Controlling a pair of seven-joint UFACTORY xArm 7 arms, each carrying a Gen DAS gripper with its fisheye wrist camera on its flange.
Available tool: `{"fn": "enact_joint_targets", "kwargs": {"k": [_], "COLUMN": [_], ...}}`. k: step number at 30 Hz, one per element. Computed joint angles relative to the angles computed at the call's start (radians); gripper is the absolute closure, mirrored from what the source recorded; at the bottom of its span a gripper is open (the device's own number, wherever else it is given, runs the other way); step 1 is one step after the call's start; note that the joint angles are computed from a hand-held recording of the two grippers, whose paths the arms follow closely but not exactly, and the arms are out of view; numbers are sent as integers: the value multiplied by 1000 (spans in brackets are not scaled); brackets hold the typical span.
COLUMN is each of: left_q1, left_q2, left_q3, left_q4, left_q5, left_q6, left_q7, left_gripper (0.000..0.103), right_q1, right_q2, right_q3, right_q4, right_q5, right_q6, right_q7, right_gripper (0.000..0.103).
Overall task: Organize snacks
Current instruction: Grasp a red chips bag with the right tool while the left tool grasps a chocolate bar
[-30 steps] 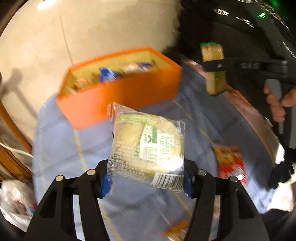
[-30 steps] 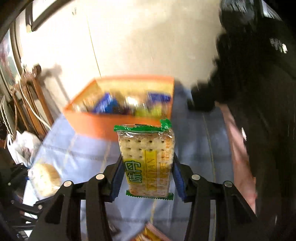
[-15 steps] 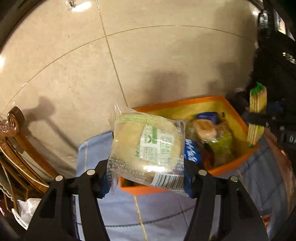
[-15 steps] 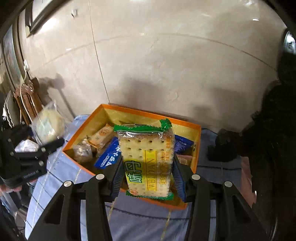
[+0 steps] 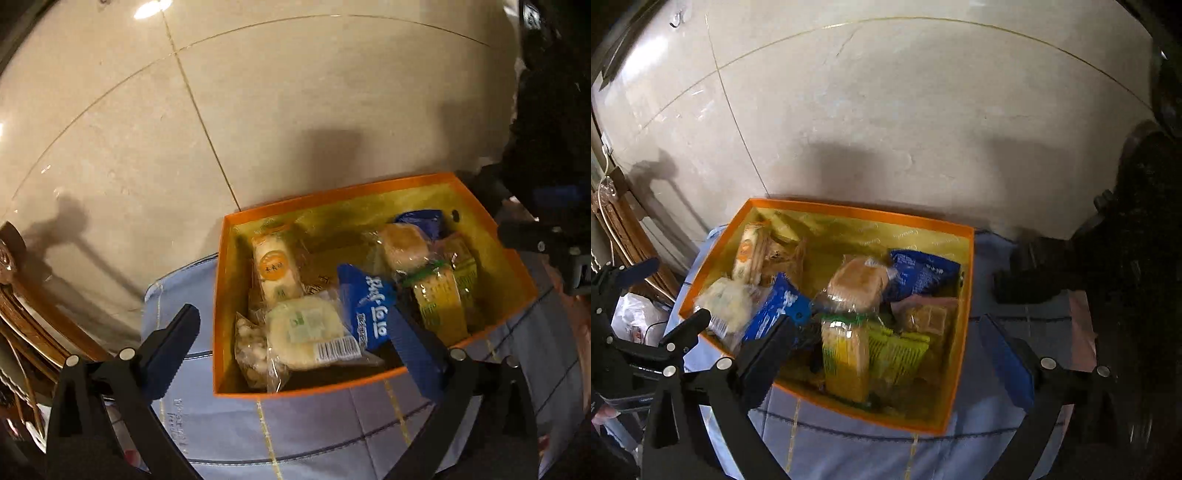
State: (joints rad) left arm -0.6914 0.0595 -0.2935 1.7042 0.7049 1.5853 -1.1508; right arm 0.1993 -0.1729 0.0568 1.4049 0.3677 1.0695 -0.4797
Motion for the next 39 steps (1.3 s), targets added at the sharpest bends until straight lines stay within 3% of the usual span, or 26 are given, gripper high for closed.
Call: {"fn": "enact_joint_targets", "kwargs": {"k": [3,8,11,13,18,26,33,37,39], "left_q1": [-28,-46,-49,-51,-111,-174,-170,-192,-191], "left_q2": [37,6,-43,-74,-24,4,13,54,43], "left_q3": [-8,-6,-30,-54,-114,-114,-109,-106,-93], "left_q4": [55,44,-31,-90,-95,-232,-344,-356,-397], "left_q5": [35,-18,-71,-97,-50,-149,-316,-299,-296], "left_q6": [60,10,-81,-179,-260,-467,-661,-673,-744], "left_q7": [39,-37,-120,-120,60,409,690,764,746], "left_gripper": [4,4,4,4,4,4,4,4,4], "right_q1": [-3,-11,-26,-48,-119,-248,-245,-224,-204], "right_q2": [-25,-60,-164,-259,-466,-728,-803,-809,-813], "right_q3": [-4,-18,-64,-81,-105,-110,-62,-33,-21], "right_q4": [-18,-18,-114,-211,-428,-735,-850,-875,-884], "right_q5": [-9,-3,54,33,-97,-222,-239,-273,-289], "right_q6": [-4,57,124,150,238,375,360,321,310], "right_q7": [-12,-5,3,16,81,304,471,532,544], "right_gripper": [4,4,4,4,4,4,4,3,3]}}
